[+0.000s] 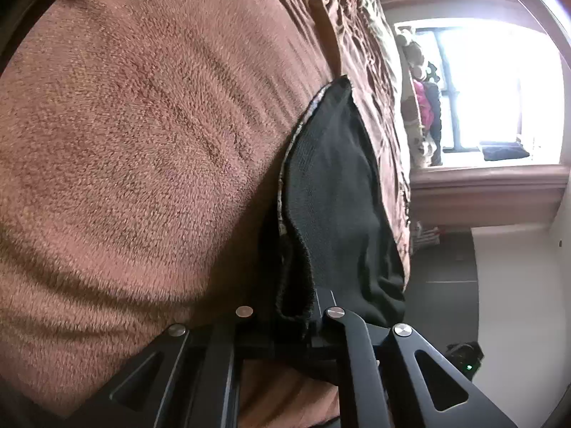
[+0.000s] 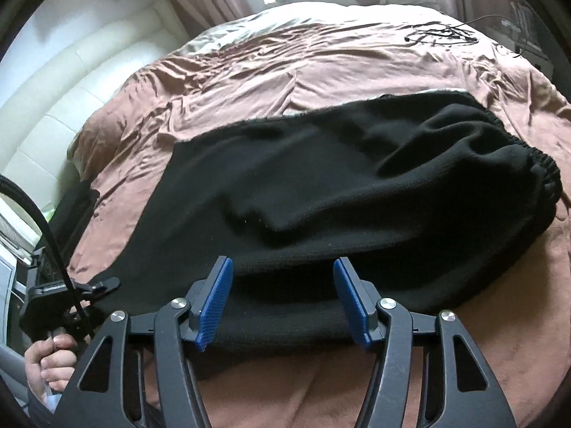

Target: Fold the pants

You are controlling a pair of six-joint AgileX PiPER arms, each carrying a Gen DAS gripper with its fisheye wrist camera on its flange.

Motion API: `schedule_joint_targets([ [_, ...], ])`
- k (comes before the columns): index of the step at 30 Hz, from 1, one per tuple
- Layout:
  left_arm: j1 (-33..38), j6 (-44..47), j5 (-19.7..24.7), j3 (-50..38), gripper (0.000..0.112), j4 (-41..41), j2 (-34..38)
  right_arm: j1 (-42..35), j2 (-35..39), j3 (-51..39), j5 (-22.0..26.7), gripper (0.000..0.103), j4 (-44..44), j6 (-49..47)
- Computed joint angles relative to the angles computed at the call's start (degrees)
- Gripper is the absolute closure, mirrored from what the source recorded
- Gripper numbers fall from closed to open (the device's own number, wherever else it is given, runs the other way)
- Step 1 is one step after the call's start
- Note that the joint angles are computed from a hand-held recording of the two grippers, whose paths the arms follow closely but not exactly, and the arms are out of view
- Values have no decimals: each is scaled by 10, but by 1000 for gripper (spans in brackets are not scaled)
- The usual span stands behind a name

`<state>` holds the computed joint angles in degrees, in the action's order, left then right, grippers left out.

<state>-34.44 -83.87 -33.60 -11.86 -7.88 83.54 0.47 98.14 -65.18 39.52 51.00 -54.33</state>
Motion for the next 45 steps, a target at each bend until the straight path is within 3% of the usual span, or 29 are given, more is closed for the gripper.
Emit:
schedule_joint_targets([
  [2,-11,15,-3,3,102,-23,-5,12,10,2,-3,61,-4,0],
  [8,-52,61,-21,5,102,-104,-3,38,44,1,-1,78,-25,0],
  [11,-63,70,-25,4,102,-123,1,38,50,-1,-1,80,-48,10],
  [15,-81,85,-32,5,102,-153,2,40,58,-26,37,80,-109,53],
  [19,-93,78,-51,13,102,-166,7,33,49,-44,68,81,-113,55],
  [24,-106,71,-64,15,102,-186,15,44,65,-92,69,81,-114,78],
  [32,-134,84,-59,13,102,-238,13,92,142,-188,54,81,-195,190],
  [45,-142,115,-24,-15,102,-301,17,117,298,-432,119,83,-247,289],
])
